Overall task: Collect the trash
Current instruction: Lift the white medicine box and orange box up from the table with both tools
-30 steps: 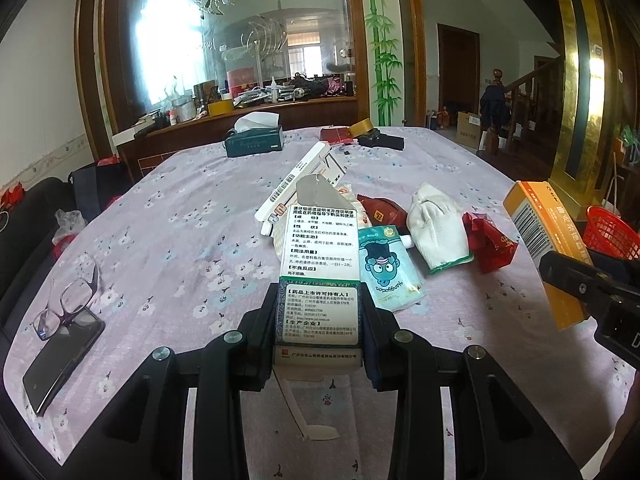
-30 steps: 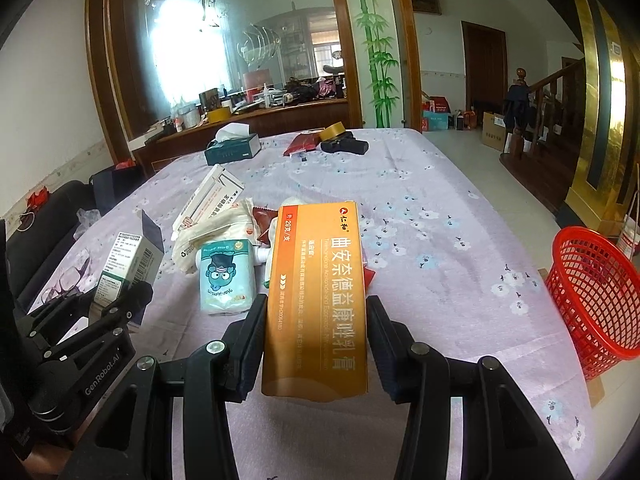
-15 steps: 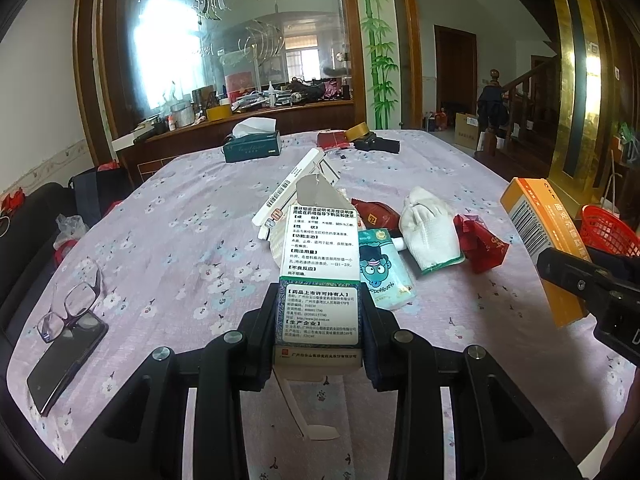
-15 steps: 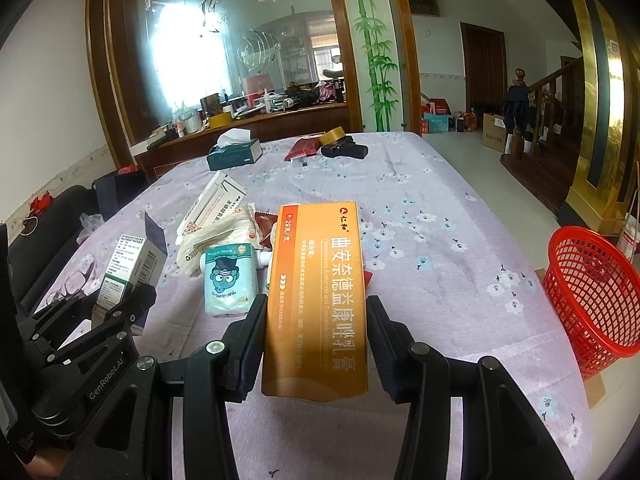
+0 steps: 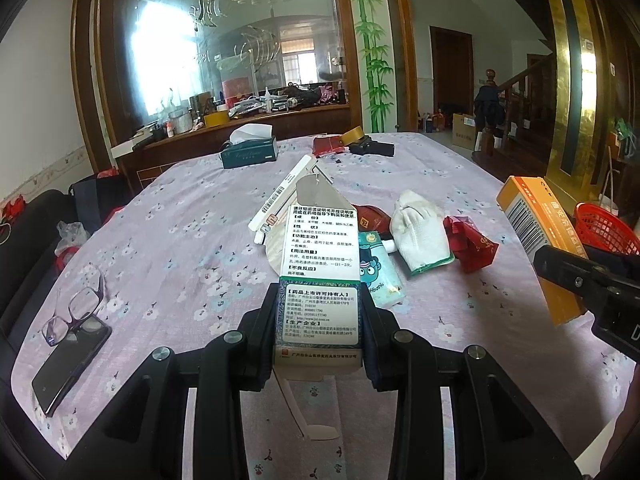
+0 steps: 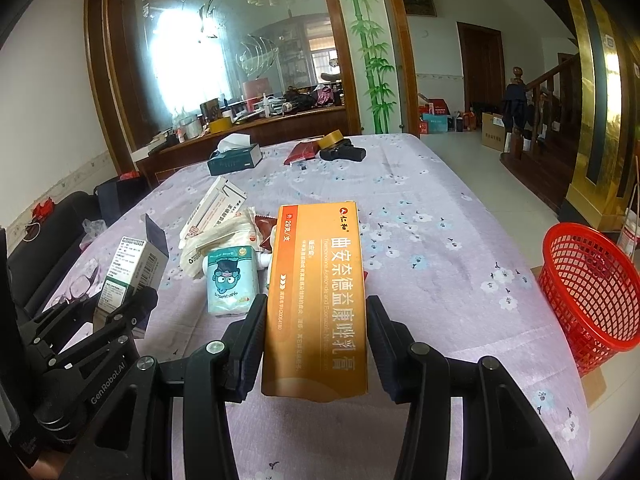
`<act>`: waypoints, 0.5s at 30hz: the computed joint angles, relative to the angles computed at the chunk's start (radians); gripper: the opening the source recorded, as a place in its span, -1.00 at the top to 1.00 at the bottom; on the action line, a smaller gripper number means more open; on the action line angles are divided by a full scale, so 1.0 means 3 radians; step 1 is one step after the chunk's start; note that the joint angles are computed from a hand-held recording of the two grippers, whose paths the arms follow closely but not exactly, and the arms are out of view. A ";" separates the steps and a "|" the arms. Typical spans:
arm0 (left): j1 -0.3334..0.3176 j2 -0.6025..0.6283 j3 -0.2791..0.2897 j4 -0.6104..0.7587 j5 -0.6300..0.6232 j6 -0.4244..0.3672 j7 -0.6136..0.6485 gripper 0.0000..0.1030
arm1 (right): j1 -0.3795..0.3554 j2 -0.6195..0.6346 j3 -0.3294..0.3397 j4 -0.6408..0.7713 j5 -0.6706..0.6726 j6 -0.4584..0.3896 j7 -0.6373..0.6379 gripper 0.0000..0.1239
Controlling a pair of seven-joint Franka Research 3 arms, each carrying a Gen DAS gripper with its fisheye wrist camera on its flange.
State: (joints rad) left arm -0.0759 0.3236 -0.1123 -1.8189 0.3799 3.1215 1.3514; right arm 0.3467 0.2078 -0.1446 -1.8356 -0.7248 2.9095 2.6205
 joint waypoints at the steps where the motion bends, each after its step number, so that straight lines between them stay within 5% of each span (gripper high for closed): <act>1: -0.0007 -0.0004 0.0008 0.0000 0.0007 0.0000 -0.0006 0.35 | 0.0004 -0.0007 -0.0007 -0.0007 -0.0012 0.0006 0.0018 0.16; 15: -0.0061 -0.0021 0.0058 0.0004 0.0106 -0.0034 -0.0052 0.35 | -0.0036 -0.0064 -0.0010 -0.0088 -0.0044 0.0090 0.0104 0.16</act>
State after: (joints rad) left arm -0.0941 0.3174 -0.0949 -1.8177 0.4116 3.1113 1.3358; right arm 0.3359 0.1885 -0.1476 -1.8620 -0.7380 2.9366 2.6518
